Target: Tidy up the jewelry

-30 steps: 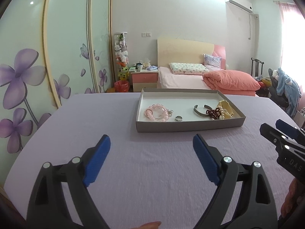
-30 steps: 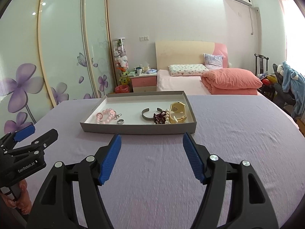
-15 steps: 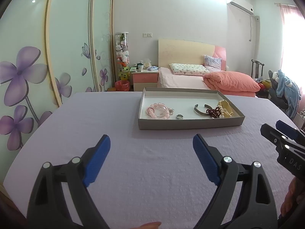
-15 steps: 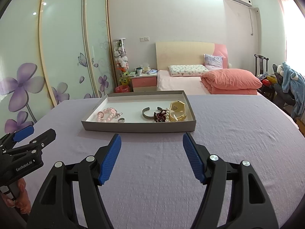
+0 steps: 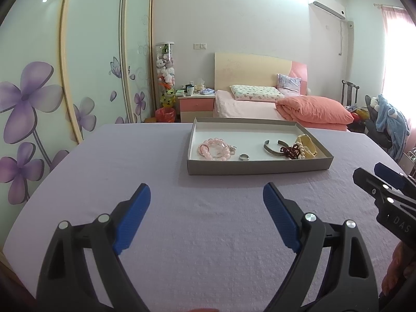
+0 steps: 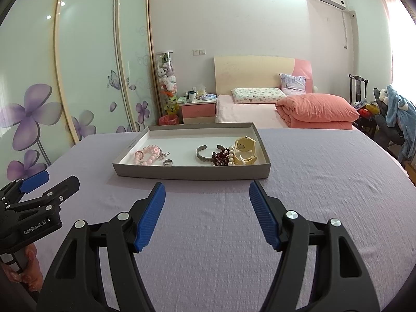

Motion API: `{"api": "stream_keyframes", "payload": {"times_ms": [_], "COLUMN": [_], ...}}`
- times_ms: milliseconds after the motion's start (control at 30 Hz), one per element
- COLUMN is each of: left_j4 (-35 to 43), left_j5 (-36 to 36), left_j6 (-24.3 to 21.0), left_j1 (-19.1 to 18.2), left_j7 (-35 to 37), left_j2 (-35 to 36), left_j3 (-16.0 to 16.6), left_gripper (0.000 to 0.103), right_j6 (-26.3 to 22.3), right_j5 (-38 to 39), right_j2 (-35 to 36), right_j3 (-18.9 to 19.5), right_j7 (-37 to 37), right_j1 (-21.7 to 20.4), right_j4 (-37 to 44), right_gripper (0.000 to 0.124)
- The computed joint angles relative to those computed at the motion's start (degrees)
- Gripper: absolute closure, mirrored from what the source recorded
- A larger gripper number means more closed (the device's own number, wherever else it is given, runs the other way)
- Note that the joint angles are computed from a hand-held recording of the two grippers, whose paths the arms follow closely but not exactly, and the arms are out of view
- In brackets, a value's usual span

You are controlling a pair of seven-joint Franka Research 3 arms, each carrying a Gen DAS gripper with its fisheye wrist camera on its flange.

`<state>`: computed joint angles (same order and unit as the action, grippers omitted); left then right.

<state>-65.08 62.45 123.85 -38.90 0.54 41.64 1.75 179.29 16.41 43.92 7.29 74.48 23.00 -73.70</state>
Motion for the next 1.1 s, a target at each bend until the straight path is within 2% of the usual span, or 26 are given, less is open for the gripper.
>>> {"api": "stream_keyframes", "payload": {"times_ms": [467, 667, 800, 1033, 1067, 1100], "left_j4": [0.9, -0.9, -0.5, 2.5, 2.6, 2.1], "left_j5": [-0.7, -0.4, -0.3, -1.2, -1.2, -1.1], "left_j6": [1.0, 3.7, 2.9, -2.2, -2.7, -2.8], "left_j1": [0.1, 0.5, 0.5, -0.6, -0.7, -0.8], "left_j7": [0.8, -1.5, -1.9, 0.1, -0.1, -0.4], "left_j2": [0.8, -0.2, 0.2, 1.8, 1.8, 1.5], "left_j3": [0.2, 0.3, 0.3, 0.8, 0.9, 0.9], "left_gripper": [0.017, 0.017, 0.017, 0.016, 0.015, 0.007], "right_j6": [-0.3, -0.4, -0.6, -0.9, -0.9, -0.9], "right_j5": [-0.1, -0.2, -0.1, -0.2, -0.2, -0.2], "right_j2": [0.1, 0.2, 0.3, 0.5, 0.5, 0.5], "right_j3": [0.3, 0.0, 0.1, -0.4, -0.5, -0.3], "right_j7": [-0.1, 0.0, 0.0, 0.3, 0.3, 0.3], "right_j1": [-0.3, -0.2, -0.3, 0.0, 0.0, -0.1], "right_j4": [0.2, 0.3, 0.3, 0.8, 0.8, 0.7], "right_gripper": [0.057, 0.057, 0.057, 0.056, 0.056, 0.056]}}
